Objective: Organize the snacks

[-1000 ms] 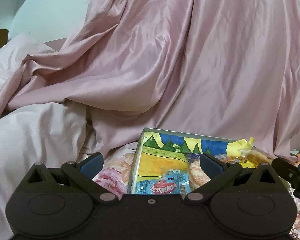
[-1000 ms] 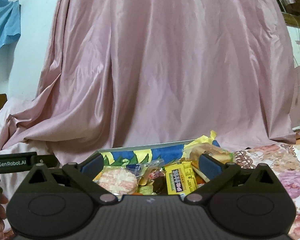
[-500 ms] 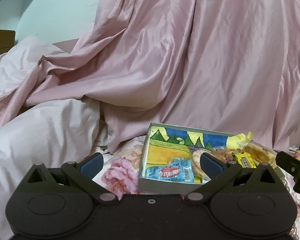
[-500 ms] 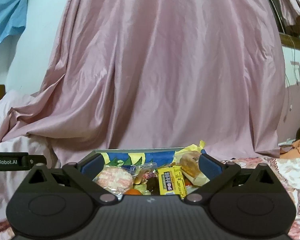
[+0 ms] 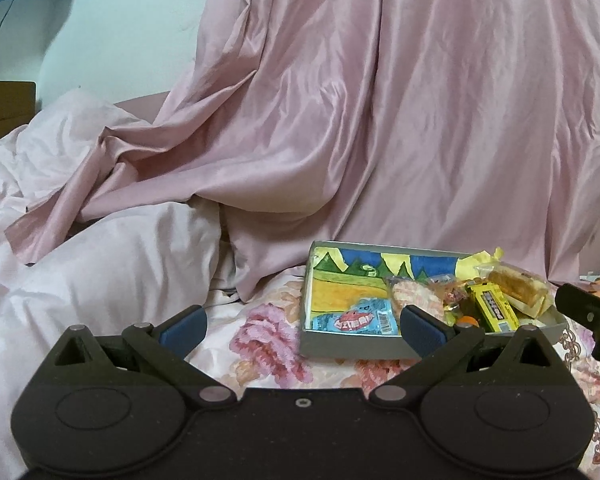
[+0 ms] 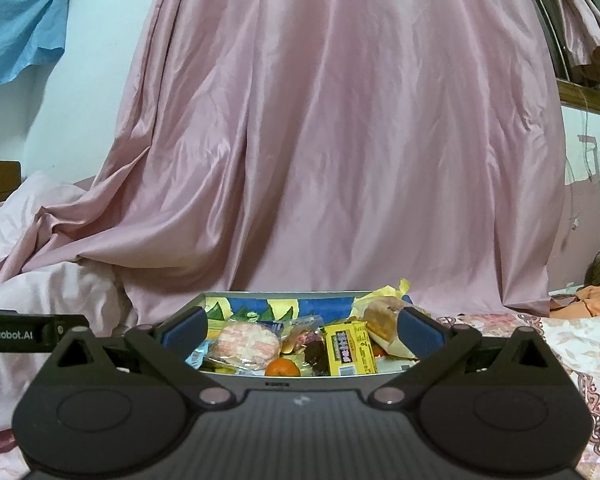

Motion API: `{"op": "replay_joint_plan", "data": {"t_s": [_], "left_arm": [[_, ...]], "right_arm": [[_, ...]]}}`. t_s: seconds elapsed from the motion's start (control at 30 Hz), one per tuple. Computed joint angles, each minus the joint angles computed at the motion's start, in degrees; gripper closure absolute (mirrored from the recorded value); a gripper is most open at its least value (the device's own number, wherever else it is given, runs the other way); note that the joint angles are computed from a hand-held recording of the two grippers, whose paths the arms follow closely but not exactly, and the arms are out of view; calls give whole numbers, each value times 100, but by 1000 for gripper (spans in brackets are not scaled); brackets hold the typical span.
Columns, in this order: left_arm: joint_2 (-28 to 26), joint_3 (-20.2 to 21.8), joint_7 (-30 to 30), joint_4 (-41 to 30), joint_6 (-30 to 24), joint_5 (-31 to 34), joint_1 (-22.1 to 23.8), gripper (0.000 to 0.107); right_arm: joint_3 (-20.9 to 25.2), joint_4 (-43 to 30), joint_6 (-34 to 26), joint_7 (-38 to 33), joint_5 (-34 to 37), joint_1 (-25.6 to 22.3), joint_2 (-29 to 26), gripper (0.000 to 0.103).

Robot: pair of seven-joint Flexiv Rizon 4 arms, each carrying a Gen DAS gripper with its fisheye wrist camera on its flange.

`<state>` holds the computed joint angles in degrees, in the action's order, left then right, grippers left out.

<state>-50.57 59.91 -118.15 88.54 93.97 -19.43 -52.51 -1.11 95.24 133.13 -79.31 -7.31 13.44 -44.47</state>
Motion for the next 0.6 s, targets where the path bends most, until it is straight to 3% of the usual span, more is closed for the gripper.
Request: {"op": "replay_joint_plan", "data": {"t_s": [0.6], "left_arm": [[-18,338,301,593,172,-329,-605,5]], "right_arm": [[48,690,263,-306,-8,4,328,0]]}}
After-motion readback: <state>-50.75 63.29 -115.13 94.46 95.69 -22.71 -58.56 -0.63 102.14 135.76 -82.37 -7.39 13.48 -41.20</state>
